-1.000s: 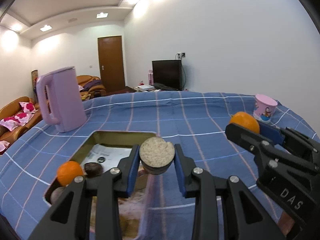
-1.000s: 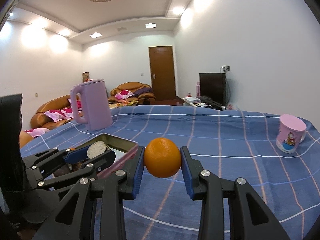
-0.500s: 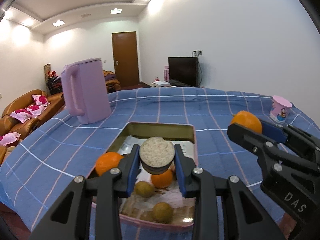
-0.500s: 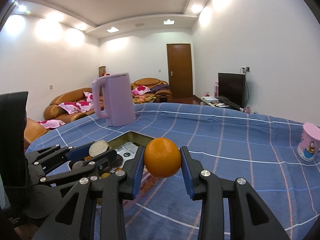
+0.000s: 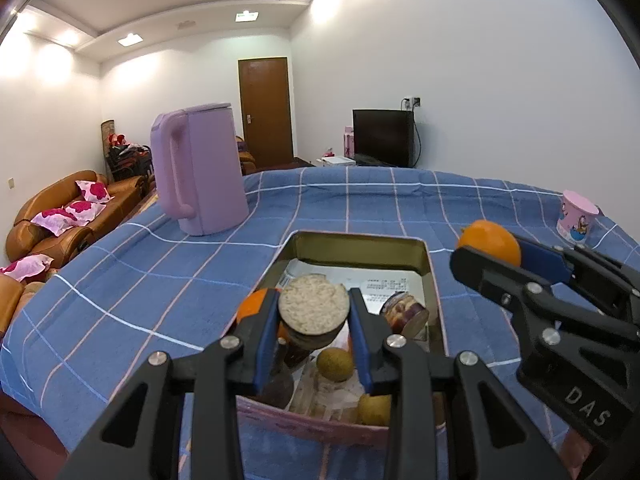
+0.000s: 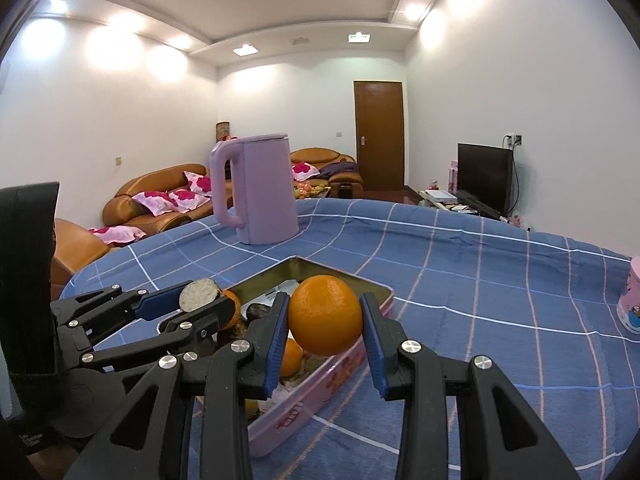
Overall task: Organize fruits
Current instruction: 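Lower the held orange and small can into the tin box, then open both grippers to release the orange and small can in the box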
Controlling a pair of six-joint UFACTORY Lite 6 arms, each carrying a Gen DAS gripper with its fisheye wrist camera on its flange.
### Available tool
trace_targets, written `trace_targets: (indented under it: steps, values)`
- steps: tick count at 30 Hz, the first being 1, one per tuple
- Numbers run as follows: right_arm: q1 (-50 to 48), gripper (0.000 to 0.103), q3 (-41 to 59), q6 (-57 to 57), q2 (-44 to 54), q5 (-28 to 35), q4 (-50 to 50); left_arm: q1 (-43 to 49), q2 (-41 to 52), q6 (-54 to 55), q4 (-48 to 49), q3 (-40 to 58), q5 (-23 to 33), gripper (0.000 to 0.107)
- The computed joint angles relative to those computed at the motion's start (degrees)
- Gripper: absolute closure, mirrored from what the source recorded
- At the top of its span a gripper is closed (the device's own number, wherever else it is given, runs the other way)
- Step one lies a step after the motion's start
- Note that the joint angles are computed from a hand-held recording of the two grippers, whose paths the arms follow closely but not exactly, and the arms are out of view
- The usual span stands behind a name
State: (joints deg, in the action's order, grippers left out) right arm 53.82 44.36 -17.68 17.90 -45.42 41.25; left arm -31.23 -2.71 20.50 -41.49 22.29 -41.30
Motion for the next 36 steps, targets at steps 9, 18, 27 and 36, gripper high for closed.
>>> trace_targets:
  steps: [9,18,27,36]
  values:
    - [0.11,0.066,4.54,0.05,4.36,2.24,-0.20,2.80,0.15,-2.92,3.96,-1.30,0.11,0.072]
    - [-1.19,0.066,9.50,-1.27,8.14,8.02,0.64,4.32,1.25,-4.37,6.71,-1.58,-0.17,0.072]
    - [-4.41,0.066,10.80,4.05,8.95,14.92,-5.83,3.21,2.64,-3.08,5.13,-1.77,-1.56,0.070]
    - [-5.59,0.063,10.82,8.01,9.08,16.57,-10.55,5.11,2.85,-5.58,8.54,-2.11,-0.71,0.068]
